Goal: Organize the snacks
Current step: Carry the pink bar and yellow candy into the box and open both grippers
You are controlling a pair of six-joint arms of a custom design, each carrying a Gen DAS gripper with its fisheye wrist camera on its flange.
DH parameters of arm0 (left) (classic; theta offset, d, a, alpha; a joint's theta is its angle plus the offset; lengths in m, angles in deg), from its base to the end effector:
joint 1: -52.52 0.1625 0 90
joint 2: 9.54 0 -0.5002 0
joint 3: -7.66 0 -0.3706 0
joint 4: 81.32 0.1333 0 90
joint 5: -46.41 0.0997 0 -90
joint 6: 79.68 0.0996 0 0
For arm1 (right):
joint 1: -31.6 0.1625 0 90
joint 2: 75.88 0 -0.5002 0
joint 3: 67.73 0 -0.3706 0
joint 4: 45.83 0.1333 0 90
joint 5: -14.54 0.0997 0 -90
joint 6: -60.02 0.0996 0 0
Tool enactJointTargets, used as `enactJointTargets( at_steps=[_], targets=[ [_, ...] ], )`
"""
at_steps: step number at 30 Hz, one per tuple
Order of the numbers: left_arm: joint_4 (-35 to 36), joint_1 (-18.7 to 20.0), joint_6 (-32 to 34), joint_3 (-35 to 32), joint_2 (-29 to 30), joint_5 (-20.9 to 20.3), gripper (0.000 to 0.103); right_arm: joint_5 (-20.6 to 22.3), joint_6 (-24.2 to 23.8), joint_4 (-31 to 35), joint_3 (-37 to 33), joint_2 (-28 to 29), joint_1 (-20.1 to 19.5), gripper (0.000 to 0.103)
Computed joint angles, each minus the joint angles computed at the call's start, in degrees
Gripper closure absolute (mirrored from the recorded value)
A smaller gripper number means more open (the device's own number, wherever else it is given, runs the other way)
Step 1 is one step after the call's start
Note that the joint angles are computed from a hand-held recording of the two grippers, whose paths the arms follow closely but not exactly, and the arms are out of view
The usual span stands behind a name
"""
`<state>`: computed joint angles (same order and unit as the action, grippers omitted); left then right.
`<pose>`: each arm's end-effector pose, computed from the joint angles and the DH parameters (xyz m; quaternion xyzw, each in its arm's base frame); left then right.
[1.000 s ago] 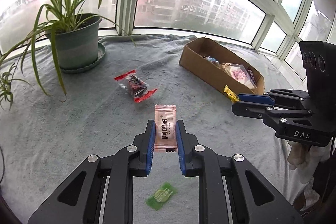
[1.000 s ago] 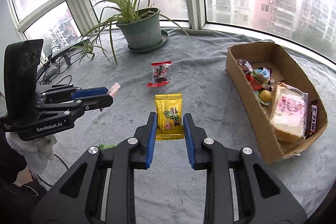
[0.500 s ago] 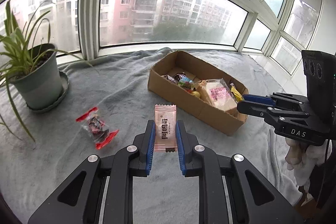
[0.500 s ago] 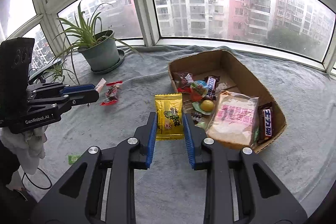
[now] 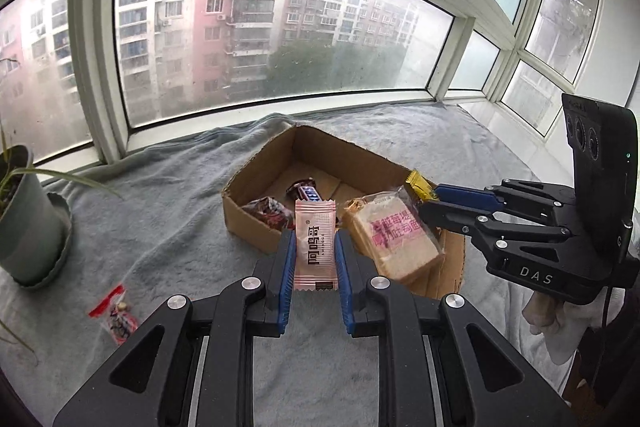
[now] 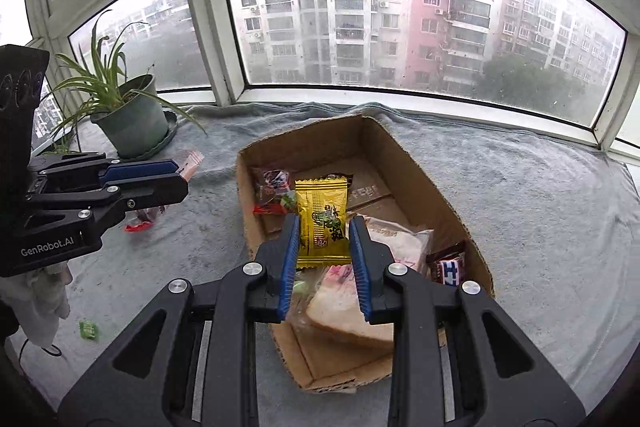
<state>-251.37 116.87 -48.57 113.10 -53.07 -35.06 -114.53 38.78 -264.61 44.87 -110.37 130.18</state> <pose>-0.1533 -0.6614 0.1175 0.4578 0.8720 -0.1535 0.0808 0.1610 -0.5943 0.1112 0.0809 -0.8599 0.3675 0.3448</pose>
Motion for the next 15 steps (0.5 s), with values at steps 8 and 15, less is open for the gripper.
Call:
enactJointTargets(
  at_steps=[8,15],
  targets=[
    [2.4,-0.8,-0.3,-5.3,5.0,1.7,0.085,-1.2,-1.8,2.4,-3.8,0.7,-3.0,0.077],
    [2.6,-1.1,-0.6,-7.6,7.6,3.2,0.085,-1.4,-2.4,3.0,-4.9,1.2,-4.4,0.077]
  ],
)
